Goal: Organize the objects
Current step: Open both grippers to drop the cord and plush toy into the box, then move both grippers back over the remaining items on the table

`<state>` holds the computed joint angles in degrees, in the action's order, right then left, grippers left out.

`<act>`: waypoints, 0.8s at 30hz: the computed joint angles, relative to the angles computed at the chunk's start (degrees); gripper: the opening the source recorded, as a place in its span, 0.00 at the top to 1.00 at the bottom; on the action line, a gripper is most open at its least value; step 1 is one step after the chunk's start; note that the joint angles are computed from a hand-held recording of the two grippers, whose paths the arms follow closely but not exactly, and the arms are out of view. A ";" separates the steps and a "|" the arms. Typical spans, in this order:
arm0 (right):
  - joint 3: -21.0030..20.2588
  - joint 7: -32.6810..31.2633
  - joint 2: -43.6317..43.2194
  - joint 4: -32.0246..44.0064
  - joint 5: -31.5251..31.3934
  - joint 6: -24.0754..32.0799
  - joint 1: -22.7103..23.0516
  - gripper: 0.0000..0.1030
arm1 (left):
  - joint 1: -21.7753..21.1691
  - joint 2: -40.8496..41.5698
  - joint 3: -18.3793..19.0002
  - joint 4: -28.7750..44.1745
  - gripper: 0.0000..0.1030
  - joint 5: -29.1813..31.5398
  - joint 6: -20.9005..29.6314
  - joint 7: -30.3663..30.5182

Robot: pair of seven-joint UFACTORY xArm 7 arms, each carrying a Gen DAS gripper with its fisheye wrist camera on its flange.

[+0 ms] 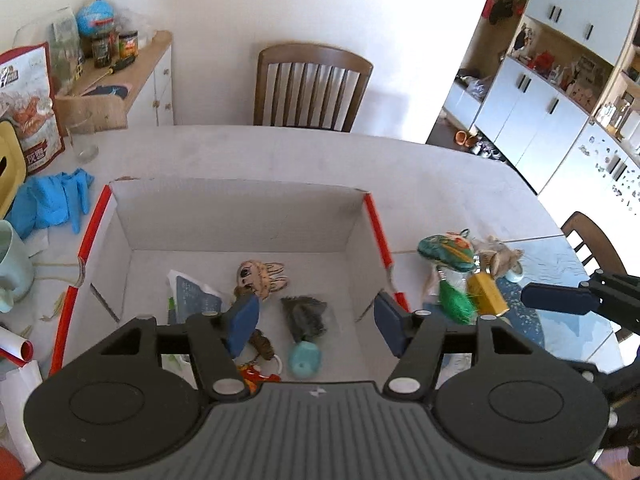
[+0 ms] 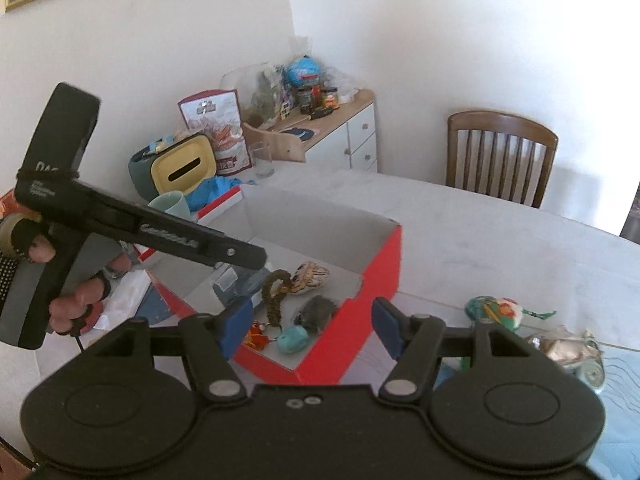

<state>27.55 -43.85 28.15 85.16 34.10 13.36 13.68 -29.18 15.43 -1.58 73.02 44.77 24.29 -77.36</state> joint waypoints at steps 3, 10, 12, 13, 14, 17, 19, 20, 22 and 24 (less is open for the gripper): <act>2.17 -2.51 -1.71 -2.52 3.23 -0.92 -3.20 0.34 | -1.69 0.23 0.11 1.34 0.29 2.18 2.07 -2.08; 3.30 -9.76 -5.97 -7.96 12.31 -2.25 -8.24 0.27 | -4.71 2.94 -0.71 6.37 0.17 6.15 7.63 -6.66; 2.28 -11.34 -6.82 -8.82 14.46 -1.97 -8.56 0.25 | -5.03 4.15 -0.97 7.75 0.17 5.21 8.08 -6.59; 1.80 -12.21 -7.16 -9.27 15.64 -1.97 -8.64 0.24 | -5.24 4.88 -1.05 8.59 0.17 4.54 8.24 -6.41; 1.17 -12.91 -7.57 -9.70 16.71 -1.71 -8.77 0.22 | -5.66 5.62 -0.97 9.50 0.17 4.03 8.65 -6.47; -0.87 -15.30 -8.60 -10.87 19.71 -1.14 -8.92 0.20 | -7.50 7.94 -0.22 12.37 0.16 3.84 9.97 -7.13; -2.30 -16.59 -8.93 -11.24 21.21 -0.66 -8.72 0.17 | -8.87 9.60 0.39 14.44 0.13 4.15 10.72 -7.52; -3.01 -17.39 -9.12 -11.45 21.87 -0.40 -8.74 0.15 | -9.53 10.56 0.65 15.65 0.11 4.25 11.07 -7.59; -4.55 -18.38 -9.34 -11.67 22.48 0.05 -8.51 0.13 | -10.78 12.48 1.35 18.03 0.01 4.59 11.52 -7.56; -5.95 -18.95 -9.25 -11.60 22.64 0.65 -8.42 0.13 | -12.45 14.49 2.50 20.69 0.01 5.79 12.25 -8.17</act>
<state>21.60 -62.80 18.90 73.57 56.74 14.01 5.25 -41.63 29.92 0.93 93.71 50.57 36.54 -85.53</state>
